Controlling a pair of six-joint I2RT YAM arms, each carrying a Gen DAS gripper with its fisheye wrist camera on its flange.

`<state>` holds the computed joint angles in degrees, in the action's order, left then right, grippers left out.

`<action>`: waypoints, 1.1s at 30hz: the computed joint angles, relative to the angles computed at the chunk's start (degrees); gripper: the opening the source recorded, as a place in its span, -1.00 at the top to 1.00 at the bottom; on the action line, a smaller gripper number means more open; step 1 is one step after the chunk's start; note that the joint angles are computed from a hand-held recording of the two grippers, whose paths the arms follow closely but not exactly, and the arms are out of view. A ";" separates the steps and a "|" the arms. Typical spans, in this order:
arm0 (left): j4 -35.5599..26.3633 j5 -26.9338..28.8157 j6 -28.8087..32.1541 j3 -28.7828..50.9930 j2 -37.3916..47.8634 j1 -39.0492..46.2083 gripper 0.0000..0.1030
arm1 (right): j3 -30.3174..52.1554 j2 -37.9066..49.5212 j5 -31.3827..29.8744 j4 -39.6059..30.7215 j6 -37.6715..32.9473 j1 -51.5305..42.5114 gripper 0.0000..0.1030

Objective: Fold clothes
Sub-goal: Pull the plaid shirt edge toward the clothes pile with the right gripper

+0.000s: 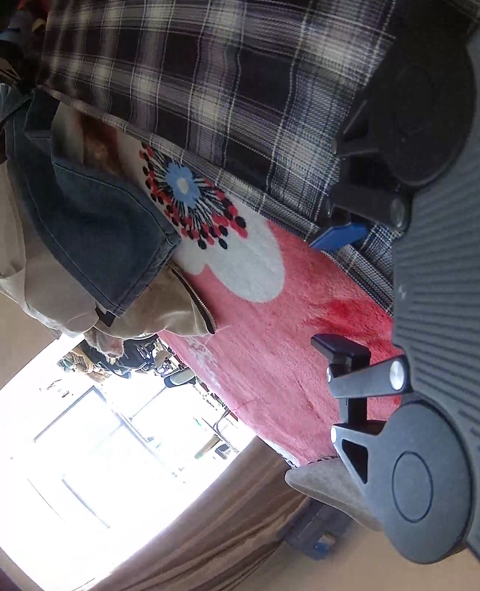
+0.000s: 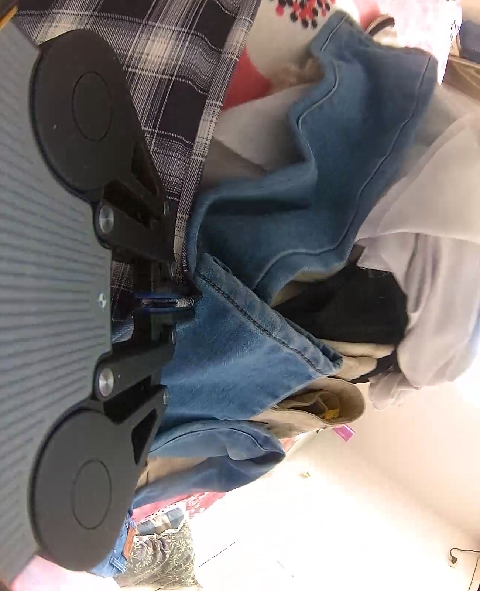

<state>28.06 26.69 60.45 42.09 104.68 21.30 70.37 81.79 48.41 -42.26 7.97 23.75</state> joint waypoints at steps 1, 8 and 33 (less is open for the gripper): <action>0.14 -0.04 -0.24 0.11 0.19 -0.06 -0.02 | -0.14 -0.04 -0.40 0.17 -0.43 -0.69 0.96; 1.17 -0.04 -0.12 -0.24 0.44 -0.25 0.01 | -0.34 0.94 -8.36 1.26 1.70 -5.90 0.92; -11.19 3.02 -1.18 -6.17 -17.33 -0.24 -0.17 | -2.50 -25.10 -55.47 -22.64 9.02 -34.28 0.63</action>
